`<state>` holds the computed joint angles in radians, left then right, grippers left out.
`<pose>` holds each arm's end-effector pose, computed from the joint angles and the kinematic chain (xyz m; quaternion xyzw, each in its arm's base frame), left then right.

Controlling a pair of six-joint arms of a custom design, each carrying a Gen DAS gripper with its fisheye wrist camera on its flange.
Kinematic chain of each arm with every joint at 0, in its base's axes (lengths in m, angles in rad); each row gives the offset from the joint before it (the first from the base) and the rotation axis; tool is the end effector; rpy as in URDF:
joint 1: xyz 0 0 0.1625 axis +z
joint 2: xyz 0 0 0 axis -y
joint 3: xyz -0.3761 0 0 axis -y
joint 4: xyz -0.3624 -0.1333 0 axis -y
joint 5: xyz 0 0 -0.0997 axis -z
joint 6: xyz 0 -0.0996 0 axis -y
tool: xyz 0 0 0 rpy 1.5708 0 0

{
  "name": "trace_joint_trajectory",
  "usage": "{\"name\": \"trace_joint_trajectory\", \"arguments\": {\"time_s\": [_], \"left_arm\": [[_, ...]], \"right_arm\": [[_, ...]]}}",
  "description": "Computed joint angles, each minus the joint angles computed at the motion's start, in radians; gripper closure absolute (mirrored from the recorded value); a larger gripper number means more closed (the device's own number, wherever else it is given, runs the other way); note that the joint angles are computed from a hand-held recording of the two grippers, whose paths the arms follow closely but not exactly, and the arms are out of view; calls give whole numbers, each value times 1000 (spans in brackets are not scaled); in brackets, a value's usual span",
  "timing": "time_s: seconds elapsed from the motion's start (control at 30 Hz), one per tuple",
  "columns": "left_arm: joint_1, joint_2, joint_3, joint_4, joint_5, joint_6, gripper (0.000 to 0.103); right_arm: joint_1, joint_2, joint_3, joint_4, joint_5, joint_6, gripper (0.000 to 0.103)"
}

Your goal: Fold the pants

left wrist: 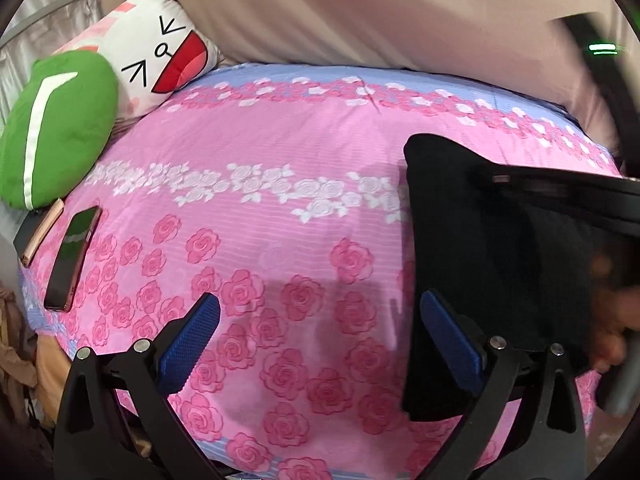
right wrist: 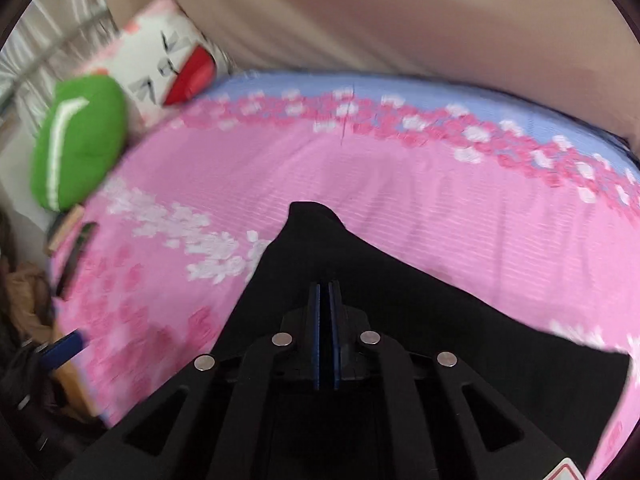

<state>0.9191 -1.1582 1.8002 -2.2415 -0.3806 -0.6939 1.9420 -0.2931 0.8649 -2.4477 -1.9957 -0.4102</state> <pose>-0.1491 -0.5677 0.2559 -0.0255 0.8277 -0.3586 0.4310 0.3715 -0.7001 0.0184 0.3383 -0.9056 0.1445 0.2113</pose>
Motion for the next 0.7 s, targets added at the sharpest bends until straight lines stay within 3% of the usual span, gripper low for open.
{"name": "trace_joint_trajectory", "arguments": {"time_s": [0.13, 0.23, 0.4, 0.5, 0.57, 0.7], "left_arm": [[1, -23, 23, 21, 4, -12, 5], [5, -34, 32, 31, -2, -27, 5], [16, -28, 19, 43, -17, -32, 5], [10, -19, 13, 66, 6, -43, 5], [8, -17, 17, 48, 0, -36, 5], [2, 5, 3, 39, -11, -20, 5]], "right_arm": [[12, 109, -136, 22, -52, -13, 99], [15, 48, -55, -26, 17, 4, 98], [4, 72, -47, -59, -4, -20, 100], [16, -12, 49, -128, 33, -3, 100], [8, -75, 123, -183, 17, 3, 99], [-36, -195, 282, -295, -92, 36, 97]]}}
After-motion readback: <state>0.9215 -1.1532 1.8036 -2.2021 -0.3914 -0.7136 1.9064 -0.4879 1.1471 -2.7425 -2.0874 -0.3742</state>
